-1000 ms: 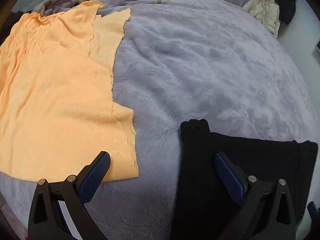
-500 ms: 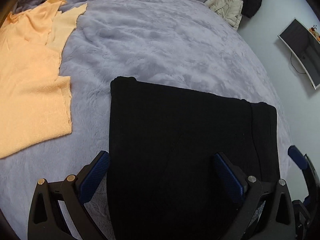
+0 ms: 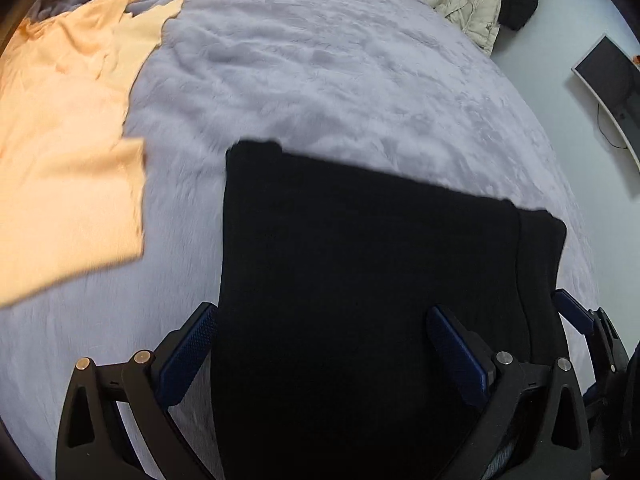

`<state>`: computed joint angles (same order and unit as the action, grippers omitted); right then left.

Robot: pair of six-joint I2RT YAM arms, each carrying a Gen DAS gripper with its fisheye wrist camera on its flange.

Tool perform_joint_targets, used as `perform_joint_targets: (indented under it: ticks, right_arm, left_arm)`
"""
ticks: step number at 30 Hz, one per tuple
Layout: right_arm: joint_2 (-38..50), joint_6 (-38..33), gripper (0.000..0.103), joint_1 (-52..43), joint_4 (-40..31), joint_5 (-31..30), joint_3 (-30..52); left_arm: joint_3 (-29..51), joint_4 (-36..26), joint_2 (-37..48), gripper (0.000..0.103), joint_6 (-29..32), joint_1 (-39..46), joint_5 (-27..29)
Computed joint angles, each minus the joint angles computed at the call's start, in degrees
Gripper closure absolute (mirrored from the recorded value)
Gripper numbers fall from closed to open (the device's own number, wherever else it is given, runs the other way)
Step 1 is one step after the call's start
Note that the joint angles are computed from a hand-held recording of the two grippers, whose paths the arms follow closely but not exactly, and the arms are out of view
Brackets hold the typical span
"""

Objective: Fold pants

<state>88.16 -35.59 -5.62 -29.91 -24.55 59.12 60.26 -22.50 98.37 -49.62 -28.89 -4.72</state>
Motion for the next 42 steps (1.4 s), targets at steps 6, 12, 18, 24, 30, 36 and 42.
perform_joint_targets:
  ticks: [6, 12, 18, 24, 30, 36, 42]
  right_arm:
    - [-11.2, -9.6, 0.000, -8.6, 0.0, -2.6, -12.3]
    - [-5.3, -13.3, 0.000, -16.5, -10.1, -9.8, -2.5]
    - [12.1, -8.0, 0.000, -24.4, -19.1, -15.3, 16.3]
    - [23.4, -13.9, 0.000, -21.9, -28.7, -18.9, 27.0]
    - [34.6, -15.8, 0.000, -14.7, -40.4, -22.8, 36.6]
    - [32.5, -13.6, 0.003, -10.7, -35.3, -21.2, 32.3]
    - [31.0, -15.8, 0.030, -12.3, -36.9, -21.8, 32.6]
  left_arm:
    - [-12.5, 4.6, -11.0, 0.000, -10.2, -10.7, -9.1]
    - [-12.5, 2.2, -18.9, 0.000, -3.9, -11.9, -13.5]
    - [-16.2, 3.9, -19.1, 0.000, 4.5, -1.3, -3.7]
    - [-16.6, 13.4, -12.4, 0.000, 13.7, 5.0, 10.7]
    - [-11.9, 18.7, -3.4, 0.000, 11.2, 4.9, 17.5]
    - [-11.1, 18.9, -2.4, 0.001, 9.2, 3.4, 14.8]
    - [-10.7, 16.0, -6.3, 0.028, 8.8, -3.2, 4.0]
